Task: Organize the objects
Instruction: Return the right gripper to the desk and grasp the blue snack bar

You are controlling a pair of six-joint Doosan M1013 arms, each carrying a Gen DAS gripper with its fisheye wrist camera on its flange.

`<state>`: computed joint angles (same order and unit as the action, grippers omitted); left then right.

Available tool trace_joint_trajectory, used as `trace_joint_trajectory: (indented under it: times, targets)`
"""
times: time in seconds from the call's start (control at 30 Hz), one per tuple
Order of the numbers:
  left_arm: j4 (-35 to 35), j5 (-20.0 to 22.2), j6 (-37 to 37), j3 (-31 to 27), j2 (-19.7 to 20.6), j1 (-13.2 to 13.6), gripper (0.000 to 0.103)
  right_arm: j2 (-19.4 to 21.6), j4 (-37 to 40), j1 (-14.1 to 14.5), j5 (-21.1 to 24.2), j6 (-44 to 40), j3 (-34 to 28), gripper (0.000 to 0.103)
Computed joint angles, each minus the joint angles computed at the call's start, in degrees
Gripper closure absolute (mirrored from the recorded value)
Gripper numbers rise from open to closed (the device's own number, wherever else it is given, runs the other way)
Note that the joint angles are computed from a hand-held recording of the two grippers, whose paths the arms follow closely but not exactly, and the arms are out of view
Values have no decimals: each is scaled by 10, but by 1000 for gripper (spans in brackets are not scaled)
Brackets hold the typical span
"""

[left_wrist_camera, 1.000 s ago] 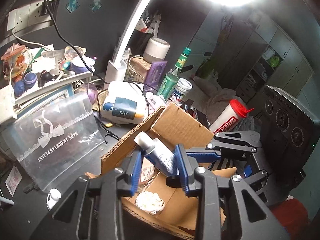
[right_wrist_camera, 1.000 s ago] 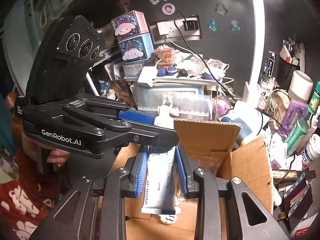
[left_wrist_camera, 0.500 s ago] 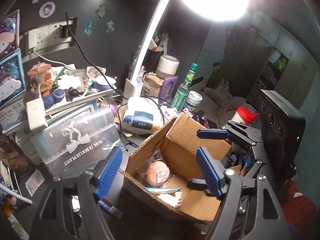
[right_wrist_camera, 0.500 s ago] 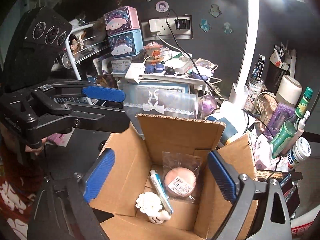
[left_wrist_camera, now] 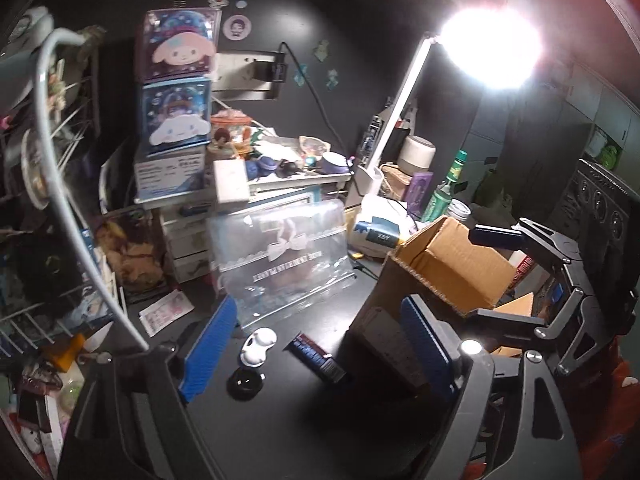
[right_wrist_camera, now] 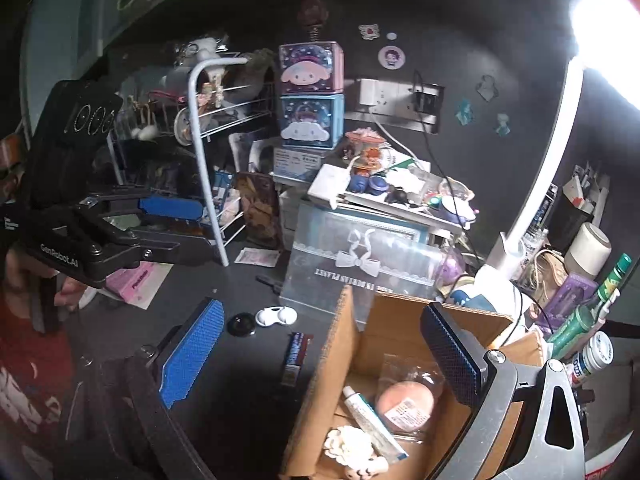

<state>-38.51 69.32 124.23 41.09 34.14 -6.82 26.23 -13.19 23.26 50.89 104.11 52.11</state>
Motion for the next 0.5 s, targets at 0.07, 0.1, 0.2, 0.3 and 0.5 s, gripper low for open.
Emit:
trace_joint_trajectory:
  times: [0.07, 0.1, 0.2, 0.3, 0.5]
  targets:
    - [8, -22, 0, 29, -12, 9, 19, 9, 9, 9, -3, -18, -10, 4]
    - [11, -33, 1, 44, -18, 13, 17, 14, 7, 15, -6, -24, -14, 4]
    - [25, -69, -4, 86, -34, 22, 16, 27, 0, 32, -8, -45, -20, 4]
    - [35, -91, -8, 120, -45, 29, 16, 42, 21, 42, -3, -62, -23, 5]
    - [49, -112, -19, 172, -56, 34, 16, 79, 45, 43, 46, -39, -32, 39]
